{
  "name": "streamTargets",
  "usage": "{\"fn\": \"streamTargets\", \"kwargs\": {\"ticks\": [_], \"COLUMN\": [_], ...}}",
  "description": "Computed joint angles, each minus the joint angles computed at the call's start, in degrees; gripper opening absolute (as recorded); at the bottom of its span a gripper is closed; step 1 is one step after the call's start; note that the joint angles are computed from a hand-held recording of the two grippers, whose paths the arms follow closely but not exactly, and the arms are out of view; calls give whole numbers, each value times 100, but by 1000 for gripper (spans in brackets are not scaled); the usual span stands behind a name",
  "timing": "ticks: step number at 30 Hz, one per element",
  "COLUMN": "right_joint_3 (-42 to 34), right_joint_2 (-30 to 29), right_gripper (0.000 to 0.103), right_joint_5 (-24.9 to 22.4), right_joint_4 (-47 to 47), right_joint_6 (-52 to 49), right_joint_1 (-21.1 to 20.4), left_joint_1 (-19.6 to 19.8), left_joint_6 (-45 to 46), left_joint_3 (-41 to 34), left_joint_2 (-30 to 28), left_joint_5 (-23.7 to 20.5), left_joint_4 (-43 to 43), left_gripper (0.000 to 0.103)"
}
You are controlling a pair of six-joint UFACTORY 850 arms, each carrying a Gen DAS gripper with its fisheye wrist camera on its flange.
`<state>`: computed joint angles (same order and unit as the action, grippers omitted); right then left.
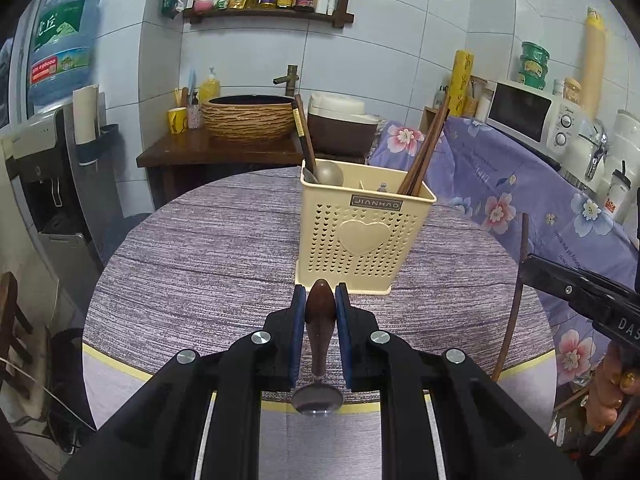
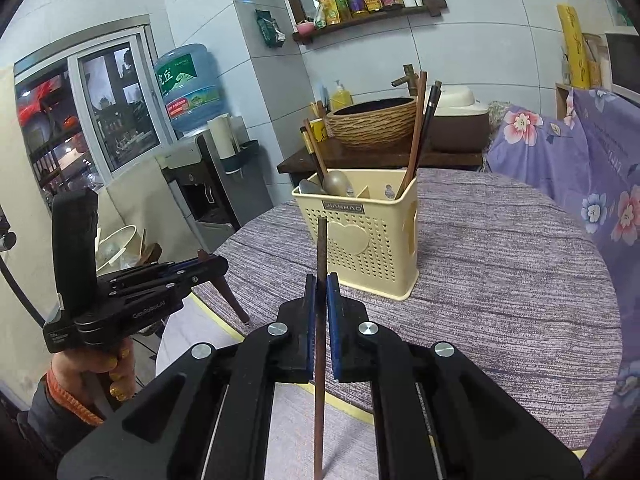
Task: Organize utensils
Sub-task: 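Lift the wooden-handled spoon and chopstick and carry them over the cream holder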
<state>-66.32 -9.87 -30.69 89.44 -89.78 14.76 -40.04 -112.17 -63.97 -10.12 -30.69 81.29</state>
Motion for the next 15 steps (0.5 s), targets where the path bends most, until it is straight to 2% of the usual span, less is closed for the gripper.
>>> {"fn": "streamTargets", "kwargs": {"ticks": [8, 15], "right_joint_3": [-181, -746], "right_joint_2": [33, -127], "right_gripper": [6, 6], "right_joint_5": [-43, -97], "right_joint_4": [379, 486], "right_joint_6": [-343, -323], "right_joint_1": [-17, -20], "left_joint_1": [71, 246], "left_joint_6": [142, 616], "left_joint_3": [-169, -673], "left_joint_2": [46, 46], "left_joint_5": [57, 195], "left_joint_4": [52, -163], "left_gripper": [16, 16]}}
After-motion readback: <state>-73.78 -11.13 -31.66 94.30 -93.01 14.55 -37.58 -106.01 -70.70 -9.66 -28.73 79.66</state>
